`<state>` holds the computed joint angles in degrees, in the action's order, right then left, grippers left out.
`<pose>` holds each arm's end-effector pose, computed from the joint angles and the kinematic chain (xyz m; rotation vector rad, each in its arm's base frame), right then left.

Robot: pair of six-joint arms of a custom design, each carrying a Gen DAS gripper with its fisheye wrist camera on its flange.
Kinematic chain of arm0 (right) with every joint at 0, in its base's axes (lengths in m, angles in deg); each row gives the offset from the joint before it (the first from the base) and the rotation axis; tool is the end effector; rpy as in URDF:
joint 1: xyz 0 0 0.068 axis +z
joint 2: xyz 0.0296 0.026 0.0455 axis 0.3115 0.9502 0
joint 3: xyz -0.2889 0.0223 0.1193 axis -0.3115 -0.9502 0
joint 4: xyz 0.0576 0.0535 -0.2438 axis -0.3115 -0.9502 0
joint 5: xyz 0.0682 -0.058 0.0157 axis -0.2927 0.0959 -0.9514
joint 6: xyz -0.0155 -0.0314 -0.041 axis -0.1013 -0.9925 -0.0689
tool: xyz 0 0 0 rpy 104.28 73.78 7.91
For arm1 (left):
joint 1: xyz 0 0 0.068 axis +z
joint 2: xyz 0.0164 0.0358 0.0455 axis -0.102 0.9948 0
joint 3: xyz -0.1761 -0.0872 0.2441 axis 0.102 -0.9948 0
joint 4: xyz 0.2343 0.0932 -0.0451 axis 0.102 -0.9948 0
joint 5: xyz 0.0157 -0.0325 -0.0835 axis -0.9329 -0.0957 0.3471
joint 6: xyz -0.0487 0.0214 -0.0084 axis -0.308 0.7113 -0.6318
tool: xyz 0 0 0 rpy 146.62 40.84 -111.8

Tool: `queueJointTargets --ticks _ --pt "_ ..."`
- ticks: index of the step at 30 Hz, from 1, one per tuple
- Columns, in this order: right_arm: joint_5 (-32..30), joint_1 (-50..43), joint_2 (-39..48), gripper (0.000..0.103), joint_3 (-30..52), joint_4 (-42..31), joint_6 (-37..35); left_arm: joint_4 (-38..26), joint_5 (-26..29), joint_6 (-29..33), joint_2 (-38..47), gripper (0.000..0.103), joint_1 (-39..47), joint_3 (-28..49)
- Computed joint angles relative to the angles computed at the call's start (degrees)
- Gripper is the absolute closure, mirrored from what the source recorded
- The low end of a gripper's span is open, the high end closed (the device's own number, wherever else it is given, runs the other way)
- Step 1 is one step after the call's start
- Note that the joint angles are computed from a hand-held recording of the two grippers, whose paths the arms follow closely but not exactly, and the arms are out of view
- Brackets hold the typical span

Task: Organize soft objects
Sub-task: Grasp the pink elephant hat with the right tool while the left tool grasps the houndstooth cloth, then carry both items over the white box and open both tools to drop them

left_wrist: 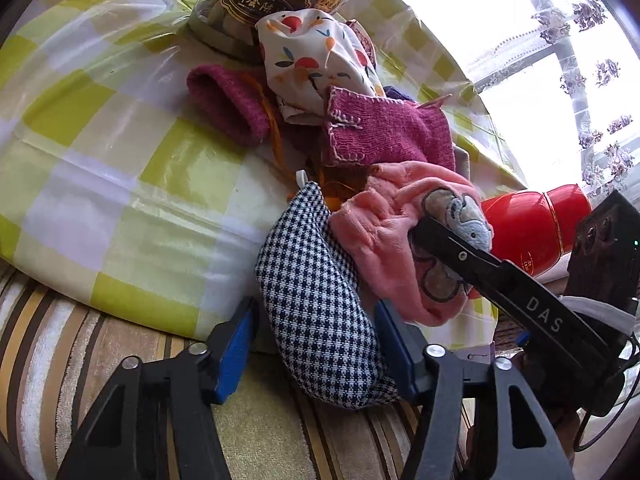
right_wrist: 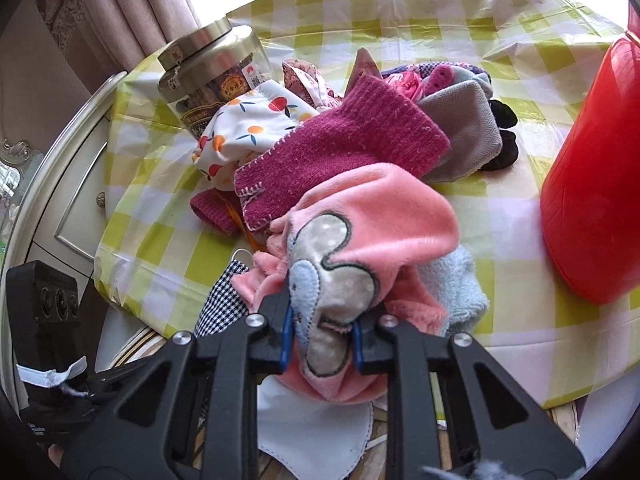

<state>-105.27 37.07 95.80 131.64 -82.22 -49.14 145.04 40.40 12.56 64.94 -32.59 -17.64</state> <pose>0.3600 0.1412 0.1111 -0.9305 2.4650 0.6765 0.2013 -0.0963 0.0563 -1.0089 2.2857 -0.6246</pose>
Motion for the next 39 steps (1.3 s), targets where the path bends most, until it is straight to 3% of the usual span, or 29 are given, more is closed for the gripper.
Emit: queueJointTargets --ticks 3,8,15,22,25,39 --pt "-2.0 -2.0 -3.0 0.079 -2.9 2.1 -0.8 -0.6 0.0 -0.5 0.4 0.072 -1.0 0.5" --pt "-5.3 -6.3 -6.8 0.08 -5.5 2.6 -2.0 1.0 -4.6 -2.8 -1.0 0.078 -4.7 -1.6" --pt "-9.3 -13.5 -9.2 0.08 -6.1 -1.0 -5.0 -5.1 -15.5 -6.2 -9.4 0.083 -13.1 -3.7" --pt "-10.6 -21.9 -10.7 0.08 -6.4 -4.8 -10.8 -11.0 -20.6 -7.6 -16.3 0.084 -19.3 -2.0" --pt "-9.8 -25.9 -10.8 0.08 -5.8 -5.8 -13.0 -13.4 -20.6 -6.5 -17.8 0.084 -20.7 0.6" --pt "-7.0 -42.8 -6.3 0.08 1.3 -9.1 -20.5 -29.8 -11.8 6.9 -10.2 0.084 -22.1 30.1"
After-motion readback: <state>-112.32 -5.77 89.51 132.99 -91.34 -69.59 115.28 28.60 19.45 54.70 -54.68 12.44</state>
